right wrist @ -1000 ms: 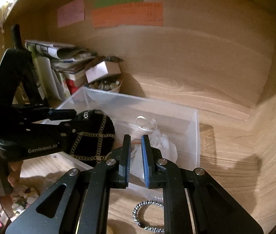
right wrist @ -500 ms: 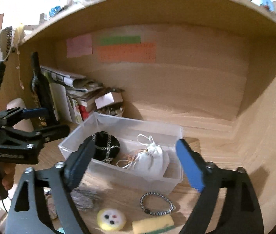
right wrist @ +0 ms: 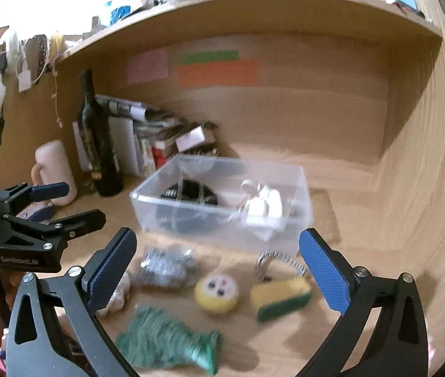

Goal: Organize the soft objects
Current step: 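Grasp the floral scrunchie with the left tool while the right grasps the green cloth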

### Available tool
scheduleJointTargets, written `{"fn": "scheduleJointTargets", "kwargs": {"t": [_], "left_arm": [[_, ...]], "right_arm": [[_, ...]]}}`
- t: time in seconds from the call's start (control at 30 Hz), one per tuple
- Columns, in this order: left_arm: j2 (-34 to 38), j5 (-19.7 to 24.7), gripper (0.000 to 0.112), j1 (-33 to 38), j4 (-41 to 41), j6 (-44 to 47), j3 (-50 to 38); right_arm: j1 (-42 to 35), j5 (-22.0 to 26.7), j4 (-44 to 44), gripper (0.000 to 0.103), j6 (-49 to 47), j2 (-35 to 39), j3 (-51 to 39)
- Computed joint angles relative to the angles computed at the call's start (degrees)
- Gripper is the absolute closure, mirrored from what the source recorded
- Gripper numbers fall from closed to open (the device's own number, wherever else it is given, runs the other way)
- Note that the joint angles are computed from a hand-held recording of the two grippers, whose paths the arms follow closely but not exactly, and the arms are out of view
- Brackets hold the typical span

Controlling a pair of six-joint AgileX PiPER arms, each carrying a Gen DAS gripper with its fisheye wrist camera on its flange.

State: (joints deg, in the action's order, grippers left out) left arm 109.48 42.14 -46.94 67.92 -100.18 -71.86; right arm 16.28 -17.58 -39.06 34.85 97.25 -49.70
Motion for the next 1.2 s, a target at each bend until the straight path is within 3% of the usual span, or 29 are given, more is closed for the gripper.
{"fn": "scheduleJointTargets", "kwargs": {"t": [0.23,0.43,0.53,0.6,0.73,0.8,0.83,0.9,0.97,1.0,1.07,1.2], "left_arm": [[1.37,-2.25,0.01,-1.03,-4.6,-3.85,4.96],[3.56,-8.6,0.01,-0.03,-7.93,-3.66,6.21],[5.06,-9.78,0.01,0.46,-9.78,-2.67,5.55],[5.44,-8.67,0.01,-0.12,-8.42,-4.4,5.34],[4.97,-9.69,0.01,-0.21,-4.51,-8.4,6.56],[5.03,-10.03,0.016,-0.35,-1.95,-10.57,7.05],[5.17,-9.31,0.028,-0.71,-1.09,-10.82,6.97],[5.55,-8.58,0.037,-1.08,-1.47,-9.06,6.36],[5.41,-9.2,0.054,-1.31,-0.69,-8.46,6.48],[5.43,-9.4,0.06,-1.38,-0.79,-7.95,6.33],[5.28,-10.06,0.083,-1.36,-1.82,-6.12,5.96],[4.82,-8.59,0.09,-2.05,-0.8,-6.86,5.65]], "right_arm": [[1.92,-0.56,2.19,0.0,-1.66,2.47,4.44],[3.32,-0.57,1.83,0.001,-2.81,6.23,5.29],[3.79,0.48,-0.33,0.016,-1.18,8.02,4.61],[3.31,0.83,-7.66,0.03,5.53,9.33,3.65],[2.39,-1.06,-8.92,0.042,6.19,9.06,4.72],[1.7,-1.72,-11.44,0.059,8.6,8.97,4.76],[1.27,-2.17,-13.35,0.063,10.36,8.93,4.74],[0.88,-2.87,-14.77,0.073,11.61,8.85,4.78],[0.87,-3.11,-13.5,0.08,10.19,8.45,5.23],[0.98,-3.19,-13.16,0.081,9.96,8.33,5.26],[0.93,-3.54,-13.11,0.082,9.9,7.99,5.4],[0.71,-4.22,-11.65,0.083,8.46,6.39,6.1]]}}
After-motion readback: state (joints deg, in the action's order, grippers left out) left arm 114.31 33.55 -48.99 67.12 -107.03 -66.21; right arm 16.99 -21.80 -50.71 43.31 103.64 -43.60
